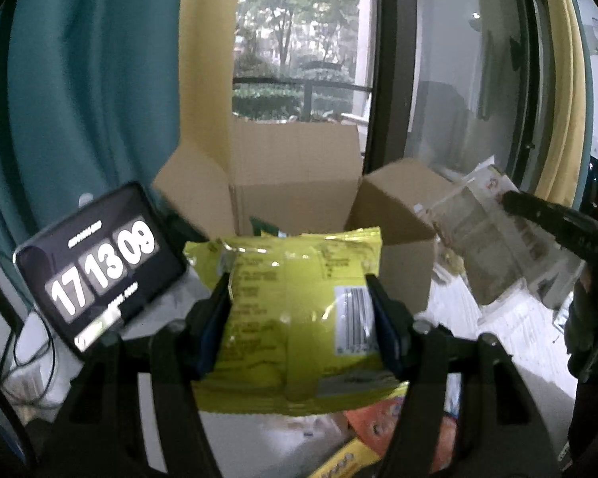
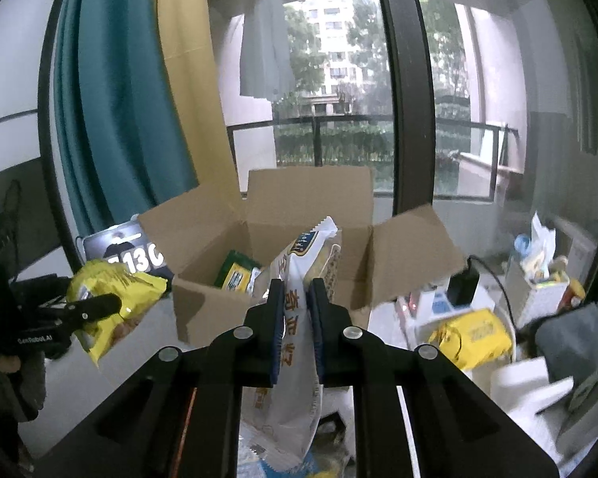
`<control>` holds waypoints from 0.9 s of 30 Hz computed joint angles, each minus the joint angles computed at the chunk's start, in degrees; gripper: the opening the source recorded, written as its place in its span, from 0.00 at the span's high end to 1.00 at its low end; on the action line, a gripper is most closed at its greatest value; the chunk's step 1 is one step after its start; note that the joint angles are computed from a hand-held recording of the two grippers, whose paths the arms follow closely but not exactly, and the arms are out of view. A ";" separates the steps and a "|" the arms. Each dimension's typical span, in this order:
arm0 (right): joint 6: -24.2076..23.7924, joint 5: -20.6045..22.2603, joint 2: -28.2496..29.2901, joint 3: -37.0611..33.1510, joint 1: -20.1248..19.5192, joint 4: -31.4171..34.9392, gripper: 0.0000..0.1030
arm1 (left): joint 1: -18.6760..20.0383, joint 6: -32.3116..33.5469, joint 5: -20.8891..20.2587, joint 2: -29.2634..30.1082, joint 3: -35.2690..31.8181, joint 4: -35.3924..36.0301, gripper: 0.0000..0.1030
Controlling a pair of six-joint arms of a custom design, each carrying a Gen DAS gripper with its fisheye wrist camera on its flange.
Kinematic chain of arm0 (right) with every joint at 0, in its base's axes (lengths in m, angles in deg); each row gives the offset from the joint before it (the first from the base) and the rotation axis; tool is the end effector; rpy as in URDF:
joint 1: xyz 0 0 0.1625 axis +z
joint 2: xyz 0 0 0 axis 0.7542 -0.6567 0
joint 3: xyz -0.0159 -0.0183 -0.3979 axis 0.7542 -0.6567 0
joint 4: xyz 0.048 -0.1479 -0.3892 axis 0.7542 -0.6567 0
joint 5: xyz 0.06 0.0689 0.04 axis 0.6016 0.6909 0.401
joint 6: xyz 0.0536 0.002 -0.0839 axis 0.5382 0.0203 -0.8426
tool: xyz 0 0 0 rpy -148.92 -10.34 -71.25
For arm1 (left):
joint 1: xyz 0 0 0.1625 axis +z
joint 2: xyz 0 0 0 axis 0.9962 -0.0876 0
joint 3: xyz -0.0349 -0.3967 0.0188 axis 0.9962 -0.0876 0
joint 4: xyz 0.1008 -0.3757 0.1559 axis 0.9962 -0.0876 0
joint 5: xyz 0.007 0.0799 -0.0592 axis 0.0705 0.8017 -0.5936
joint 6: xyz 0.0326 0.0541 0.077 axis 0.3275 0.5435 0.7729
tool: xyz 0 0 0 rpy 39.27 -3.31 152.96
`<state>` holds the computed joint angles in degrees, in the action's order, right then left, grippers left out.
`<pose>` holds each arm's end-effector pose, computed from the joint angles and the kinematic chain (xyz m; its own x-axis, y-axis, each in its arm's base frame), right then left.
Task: Organize snacks
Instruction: 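Lower both held bags into the cardboard box and open both grippers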
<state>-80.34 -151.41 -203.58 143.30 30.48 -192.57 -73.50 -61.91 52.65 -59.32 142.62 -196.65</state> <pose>0.0787 -0.3570 0.4048 -0.6282 -0.4850 0.6083 -0.7768 0.4355 -0.4550 -0.3985 -0.3116 0.0886 -0.7414 -0.0701 -0.6674 0.5639 0.4741 -0.6762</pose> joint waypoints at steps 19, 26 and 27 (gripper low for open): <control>-0.16 -1.50 14.69 -6.89 3.90 -11.92 0.87 | 8.29 26.77 7.76 7.55 -5.06 -27.53 0.37; 0.10 -2.88 20.79 -9.64 4.60 -17.16 0.87 | 12.59 45.14 7.95 13.30 -8.70 -48.66 0.37; -0.01 -3.38 22.07 -10.13 4.68 -18.38 0.87 | 13.29 47.38 7.65 14.08 -9.53 -50.50 0.37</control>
